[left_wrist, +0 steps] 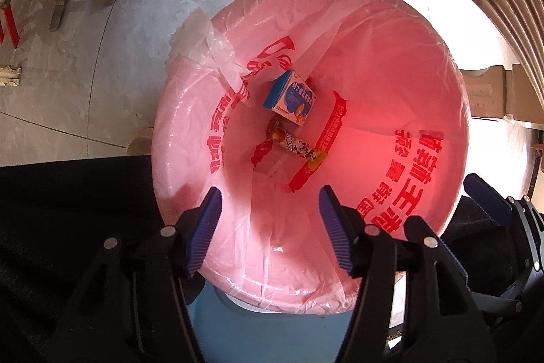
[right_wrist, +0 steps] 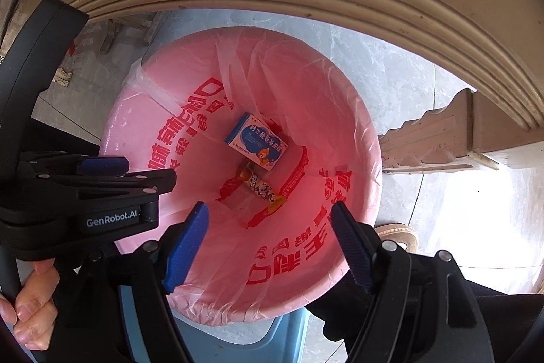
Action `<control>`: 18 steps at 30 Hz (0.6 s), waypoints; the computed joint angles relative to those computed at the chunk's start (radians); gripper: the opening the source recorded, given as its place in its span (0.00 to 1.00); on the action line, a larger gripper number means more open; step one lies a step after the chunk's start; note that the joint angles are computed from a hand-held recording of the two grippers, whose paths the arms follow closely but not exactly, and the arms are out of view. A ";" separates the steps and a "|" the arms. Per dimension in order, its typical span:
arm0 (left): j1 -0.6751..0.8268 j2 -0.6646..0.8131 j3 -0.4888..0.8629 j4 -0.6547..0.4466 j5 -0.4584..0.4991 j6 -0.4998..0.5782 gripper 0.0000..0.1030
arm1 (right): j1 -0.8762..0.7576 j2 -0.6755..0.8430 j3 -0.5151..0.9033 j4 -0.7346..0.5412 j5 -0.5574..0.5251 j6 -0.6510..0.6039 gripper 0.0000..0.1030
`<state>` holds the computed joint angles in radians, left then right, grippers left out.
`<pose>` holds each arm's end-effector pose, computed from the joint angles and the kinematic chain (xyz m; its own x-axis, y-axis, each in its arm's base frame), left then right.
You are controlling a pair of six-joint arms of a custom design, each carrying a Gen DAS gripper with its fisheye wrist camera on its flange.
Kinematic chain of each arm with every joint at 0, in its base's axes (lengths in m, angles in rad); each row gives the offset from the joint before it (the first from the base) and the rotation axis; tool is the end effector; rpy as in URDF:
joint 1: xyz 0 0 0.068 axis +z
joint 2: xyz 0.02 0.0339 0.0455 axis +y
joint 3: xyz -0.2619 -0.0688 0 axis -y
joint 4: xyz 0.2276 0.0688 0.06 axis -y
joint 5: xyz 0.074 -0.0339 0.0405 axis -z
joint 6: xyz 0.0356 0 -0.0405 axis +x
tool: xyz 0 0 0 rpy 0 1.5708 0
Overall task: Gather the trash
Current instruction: 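Raise both tools from the bin back over the table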
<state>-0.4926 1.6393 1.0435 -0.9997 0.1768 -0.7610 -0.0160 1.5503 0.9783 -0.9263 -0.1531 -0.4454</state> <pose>0.2237 -0.1272 0.1877 -0.9563 -0.2572 0.1391 -0.2731 0.9556 -0.1103 0.2464 0.0015 0.1937 -0.9020 -0.4114 -0.1309 -0.4253 0.8988 0.1061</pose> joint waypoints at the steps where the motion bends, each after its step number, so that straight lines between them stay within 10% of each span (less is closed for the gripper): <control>1: -0.004 -0.002 0.002 -0.005 -0.007 -0.002 0.60 | -0.008 -0.005 0.005 -0.010 -0.008 -0.005 0.71; 11: -0.092 -0.129 0.076 -0.165 -0.128 -0.020 0.63 | -0.087 -0.193 0.050 -0.173 -0.079 -0.058 0.73; 18: -0.102 -0.277 0.374 -0.520 -0.218 0.019 0.64 | -0.318 -0.248 0.331 -0.486 -0.298 -0.192 0.78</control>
